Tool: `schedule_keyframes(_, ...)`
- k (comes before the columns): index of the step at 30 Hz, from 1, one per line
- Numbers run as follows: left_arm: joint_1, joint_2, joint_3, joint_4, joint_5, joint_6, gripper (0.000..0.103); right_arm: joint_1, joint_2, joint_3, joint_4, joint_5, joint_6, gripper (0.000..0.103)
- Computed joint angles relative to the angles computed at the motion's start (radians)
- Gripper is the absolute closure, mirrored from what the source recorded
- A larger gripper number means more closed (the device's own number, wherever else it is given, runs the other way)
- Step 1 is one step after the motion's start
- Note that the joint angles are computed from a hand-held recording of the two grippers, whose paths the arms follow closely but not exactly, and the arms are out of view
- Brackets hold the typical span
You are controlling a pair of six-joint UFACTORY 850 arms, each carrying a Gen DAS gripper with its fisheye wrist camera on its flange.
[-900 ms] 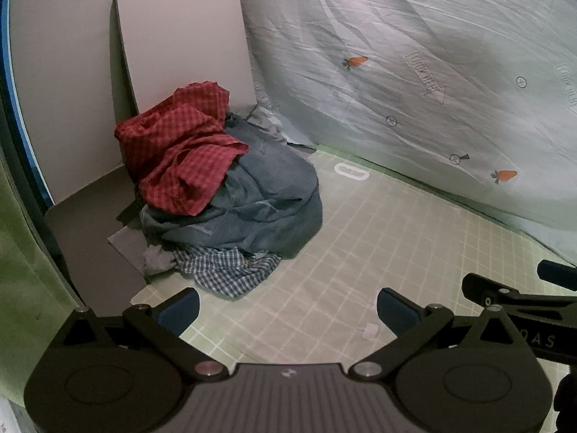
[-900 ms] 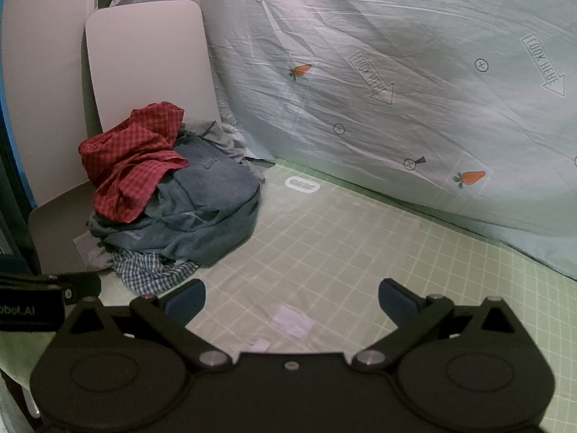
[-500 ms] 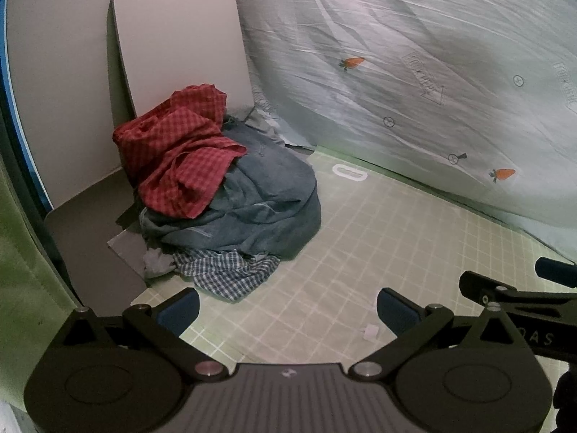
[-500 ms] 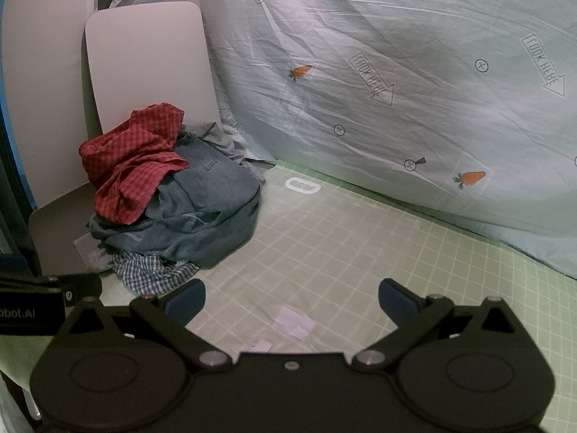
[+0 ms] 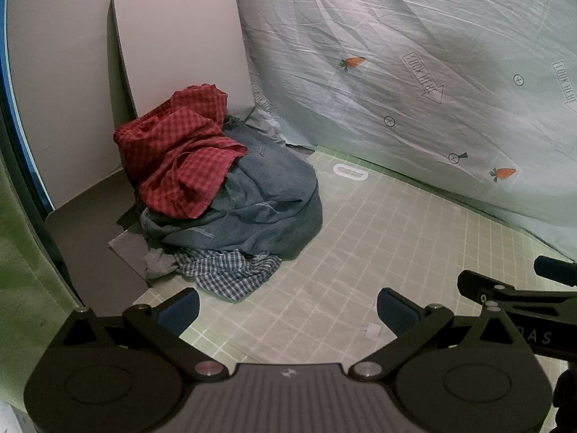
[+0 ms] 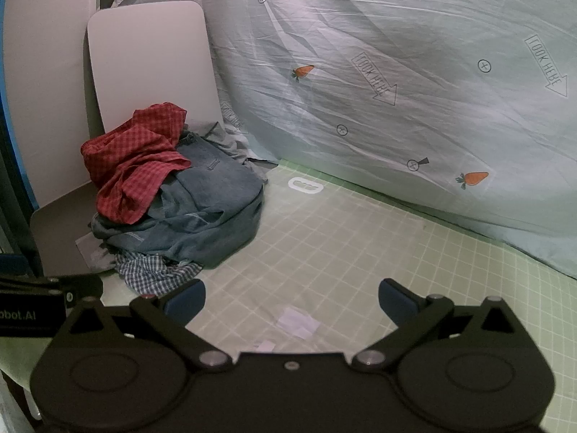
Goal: Fold clothes
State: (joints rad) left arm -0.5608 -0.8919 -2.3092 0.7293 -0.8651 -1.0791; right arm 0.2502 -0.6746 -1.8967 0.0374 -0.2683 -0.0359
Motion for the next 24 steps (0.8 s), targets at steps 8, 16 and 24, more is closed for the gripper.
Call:
schedule_keyframes(8, -0.005, -0.019, -0.027, 0.030, -0.011, 0.030, 0.000, 0.005, 0.000, 0.000, -0.021, -0.004, 0.024, 0.000)
schedule_keyframes(16, 0.002, -0.048, -0.082, 0.038, 0.000, 0.066, 0.000, 0.007, 0.007, 0.018, -0.023, 0.000, 0.035, 0.000)
schedule_keyframes(24, 0.013, -0.085, -0.146, 0.069, -0.021, 0.112, 0.000, 0.006, 0.010, 0.025, 0.009, -0.008, 0.006, 0.000)
